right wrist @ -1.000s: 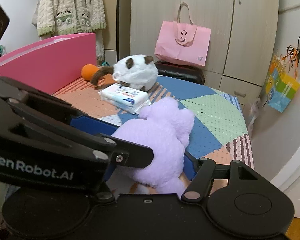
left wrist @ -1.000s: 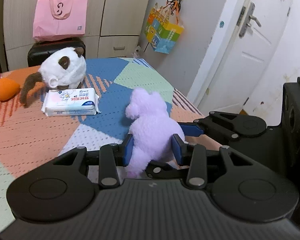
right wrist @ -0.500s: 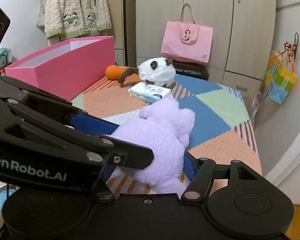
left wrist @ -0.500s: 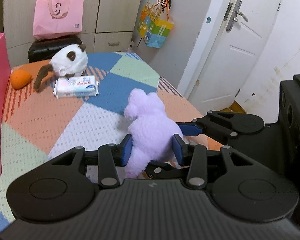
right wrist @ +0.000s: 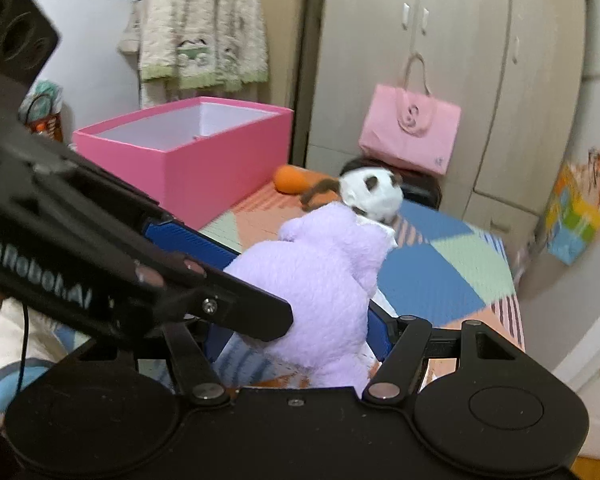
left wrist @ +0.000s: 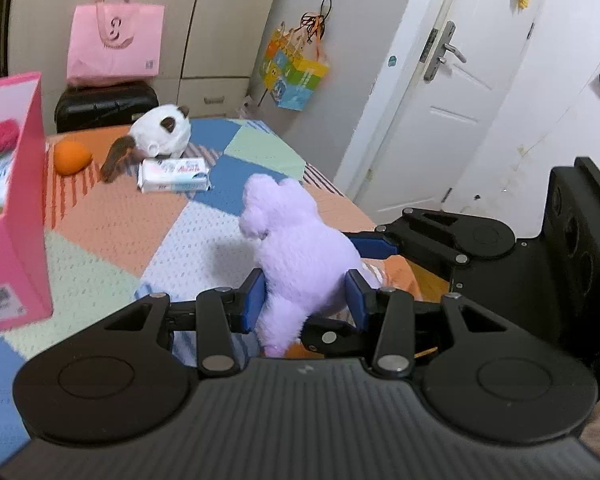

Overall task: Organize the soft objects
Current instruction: 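Lift the lavender plush with the left gripper and carry it into the box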

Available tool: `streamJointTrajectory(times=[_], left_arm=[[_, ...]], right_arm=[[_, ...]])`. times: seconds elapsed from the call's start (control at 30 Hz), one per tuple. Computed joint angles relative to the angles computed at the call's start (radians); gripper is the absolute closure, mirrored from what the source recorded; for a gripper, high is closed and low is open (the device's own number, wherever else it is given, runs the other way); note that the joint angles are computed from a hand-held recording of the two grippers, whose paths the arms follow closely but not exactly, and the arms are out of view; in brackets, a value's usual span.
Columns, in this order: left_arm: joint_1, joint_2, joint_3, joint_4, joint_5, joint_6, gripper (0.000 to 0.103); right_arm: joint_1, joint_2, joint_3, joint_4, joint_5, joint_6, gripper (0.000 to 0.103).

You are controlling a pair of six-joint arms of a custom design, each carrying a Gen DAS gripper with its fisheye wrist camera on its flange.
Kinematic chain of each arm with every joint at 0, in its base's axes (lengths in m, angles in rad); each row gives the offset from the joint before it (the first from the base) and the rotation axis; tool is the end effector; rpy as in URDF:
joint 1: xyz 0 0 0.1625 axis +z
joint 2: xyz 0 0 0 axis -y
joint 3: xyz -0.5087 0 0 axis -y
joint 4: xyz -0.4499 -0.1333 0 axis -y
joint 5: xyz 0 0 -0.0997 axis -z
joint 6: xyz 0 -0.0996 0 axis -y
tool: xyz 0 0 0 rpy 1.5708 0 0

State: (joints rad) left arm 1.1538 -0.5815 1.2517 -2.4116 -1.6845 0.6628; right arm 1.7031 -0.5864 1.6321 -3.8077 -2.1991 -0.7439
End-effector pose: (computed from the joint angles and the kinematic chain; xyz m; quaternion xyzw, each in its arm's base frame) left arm -0.2500 -0.8656 0.0819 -0.5155 -0.8508 0.0914 0.0458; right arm 0.1745 -0.7445 0.1175 0.1770 -0.7865 0.4318 0.4046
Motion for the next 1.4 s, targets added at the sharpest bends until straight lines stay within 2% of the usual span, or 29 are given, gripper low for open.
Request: streamJointTrajectory(times=[0.23, 0.4, 0.57, 0.8, 1.0, 1.23, 1.4], left_arm=[[0.013, -0.043, -0.007, 0.038, 0.003, 0.010, 0.062], [0.023, -0.064, -0.007, -0.003, 0.000, 0.006, 0.062], [0.032, -0.072, -0.015, -0.046, -0.001, 0.004, 0.062], [0.066, -0.063, -0.069, -0.062, -0.057, -0.107, 0.058], [0.068, -0.053, -0.094, -0.129, -0.005, -0.106, 0.059], [0.065, 0.010, -0.242, -0.110, 0.061, -0.118, 0.059], [0.069, 0.095, -0.418, -0.038, 0.119, -0.143, 0.059]], right_arm=[[0.027, -0.006, -0.018, 0.078, 0.050, 0.020, 0.031], [0.023, -0.017, -0.038, 0.144, 0.146, 0.072, 0.031], [0.027, 0.007, -0.092, 0.172, 0.188, 0.053, 0.031], [0.029, 0.031, -0.172, 0.258, 0.266, 0.041, 0.030], [0.030, 0.072, -0.284, 0.358, 0.308, 0.061, 0.030], [0.027, 0.123, -0.472, 0.555, 0.363, 0.089, 0.029], [0.014, 0.184, -0.654, 0.755, 0.397, 0.080, 0.028]])
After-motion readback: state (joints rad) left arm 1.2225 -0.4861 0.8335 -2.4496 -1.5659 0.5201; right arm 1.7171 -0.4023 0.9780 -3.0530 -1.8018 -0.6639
